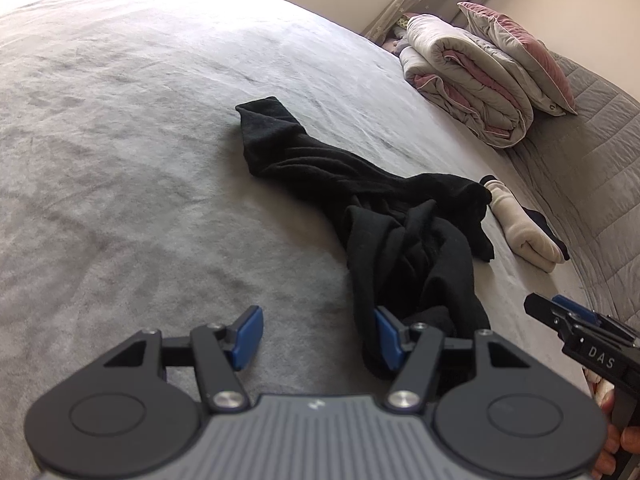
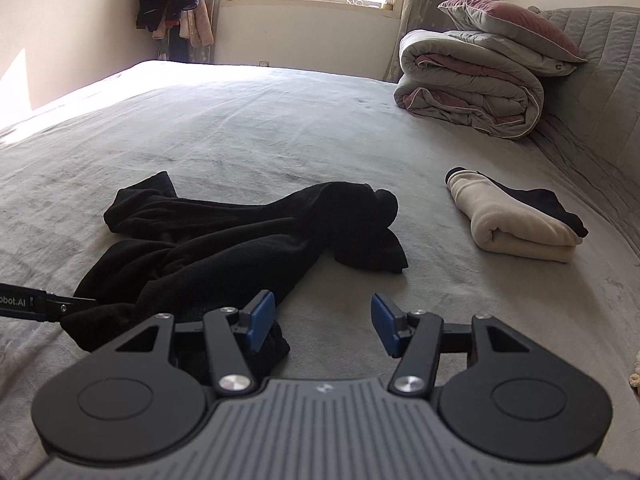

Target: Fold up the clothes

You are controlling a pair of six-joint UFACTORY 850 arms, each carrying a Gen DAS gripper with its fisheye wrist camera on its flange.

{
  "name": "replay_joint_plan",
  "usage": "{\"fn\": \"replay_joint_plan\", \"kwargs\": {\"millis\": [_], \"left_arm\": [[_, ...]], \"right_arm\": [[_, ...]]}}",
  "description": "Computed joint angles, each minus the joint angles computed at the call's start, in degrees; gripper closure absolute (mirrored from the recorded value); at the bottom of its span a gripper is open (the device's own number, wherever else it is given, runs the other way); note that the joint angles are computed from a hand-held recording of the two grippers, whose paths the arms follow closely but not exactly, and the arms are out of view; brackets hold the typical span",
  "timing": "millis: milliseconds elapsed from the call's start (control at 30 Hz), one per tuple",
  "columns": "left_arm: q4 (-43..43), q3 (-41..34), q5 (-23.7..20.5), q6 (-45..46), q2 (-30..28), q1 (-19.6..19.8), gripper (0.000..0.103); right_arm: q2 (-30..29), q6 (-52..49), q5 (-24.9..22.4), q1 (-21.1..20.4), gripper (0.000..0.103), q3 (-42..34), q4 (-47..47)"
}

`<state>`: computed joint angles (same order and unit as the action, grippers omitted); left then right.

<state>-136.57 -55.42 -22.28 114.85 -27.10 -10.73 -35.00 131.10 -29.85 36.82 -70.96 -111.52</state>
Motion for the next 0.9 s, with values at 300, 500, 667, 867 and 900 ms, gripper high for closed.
{"fn": "replay_joint_plan", "kwargs": {"millis": [300, 500, 667, 867, 900], "left_arm": [[-3.4, 0.2, 0.1, 3.9, 0.0, -0.4, 0.042], [-6.3, 0.8, -1.0, 7.1, 0.0, -0.3, 0.044], [-10.2, 1.4, -2.7, 10.3, 0.1, -0.3, 0.049], [-8.0, 2.2, -8.2, 7.4, -0.5, 0.7, 0.059], [-5.6, 2.1, -9.4, 5.1, -0.7, 1.0, 0.059]], "right_arm": [[0.7, 16.6, -0.4, 1.4, 0.044, 4.9, -16.2], [0.6, 23.0, 1.2, 1.3, 0.044, 5.6, -25.1], [0.5, 28.6, 2.7, 0.8, 0.044, 5.7, -32.4], [-0.4, 32.6, 5.7, 0.2, 0.045, 5.0, -40.4], [-0.7, 32.7, 6.3, 0.2, 0.046, 4.6, -41.0]]}}
